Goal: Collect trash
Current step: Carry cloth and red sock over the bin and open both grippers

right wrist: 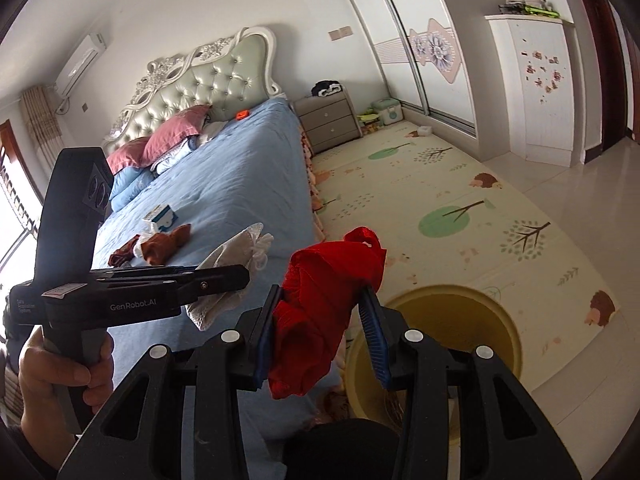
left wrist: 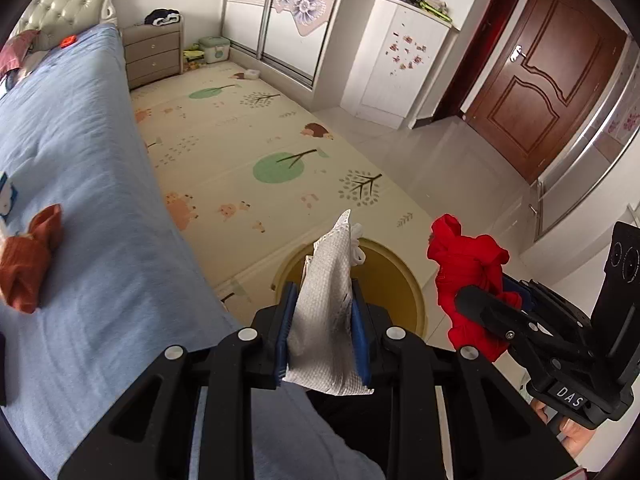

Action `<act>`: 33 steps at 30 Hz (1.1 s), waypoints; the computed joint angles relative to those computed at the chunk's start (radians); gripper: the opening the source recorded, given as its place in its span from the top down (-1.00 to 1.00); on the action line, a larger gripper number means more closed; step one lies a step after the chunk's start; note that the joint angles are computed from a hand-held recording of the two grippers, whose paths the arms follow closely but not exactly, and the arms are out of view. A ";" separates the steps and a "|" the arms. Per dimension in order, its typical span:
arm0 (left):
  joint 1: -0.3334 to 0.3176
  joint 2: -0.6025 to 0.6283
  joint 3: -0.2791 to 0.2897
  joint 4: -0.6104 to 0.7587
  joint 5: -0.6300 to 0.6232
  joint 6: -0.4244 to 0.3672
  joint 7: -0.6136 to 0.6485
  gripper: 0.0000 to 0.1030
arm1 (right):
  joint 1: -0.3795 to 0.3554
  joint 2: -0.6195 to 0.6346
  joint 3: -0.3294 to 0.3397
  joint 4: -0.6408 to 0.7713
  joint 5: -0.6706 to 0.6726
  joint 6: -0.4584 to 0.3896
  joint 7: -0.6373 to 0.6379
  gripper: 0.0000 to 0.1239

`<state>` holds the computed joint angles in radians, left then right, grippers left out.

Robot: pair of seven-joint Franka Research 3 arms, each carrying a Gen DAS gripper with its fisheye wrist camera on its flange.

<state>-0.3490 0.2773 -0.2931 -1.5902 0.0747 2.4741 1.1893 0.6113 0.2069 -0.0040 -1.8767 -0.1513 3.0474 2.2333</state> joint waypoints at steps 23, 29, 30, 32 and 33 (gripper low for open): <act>-0.159 0.420 0.056 0.561 0.063 -0.294 -0.011 -0.49 | -0.086 -0.013 0.010 -0.112 0.173 -0.021 -0.091 -0.23; -0.149 0.392 0.050 0.524 0.077 -0.297 -0.030 -0.80 | -0.093 -0.035 0.002 -0.147 0.112 -0.028 -0.006 -0.20; -0.148 0.376 0.051 0.501 0.085 -0.282 -0.033 -0.80 | -0.086 -0.039 -0.008 -0.151 0.089 -0.031 0.018 -0.20; -0.146 0.348 0.053 0.458 0.101 -0.255 -0.033 -0.80 | -0.090 -0.045 -0.005 -0.149 0.069 -0.038 0.034 -0.18; -0.144 0.329 0.052 0.432 0.109 -0.241 -0.034 -0.80 | -0.091 -0.048 -0.003 -0.151 0.059 -0.036 0.043 -0.18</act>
<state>-0.4928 0.6061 -0.2412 -1.1585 0.1837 2.2333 1.1557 0.5201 0.1590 -0.0065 -2.0272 -0.0922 3.0119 2.2761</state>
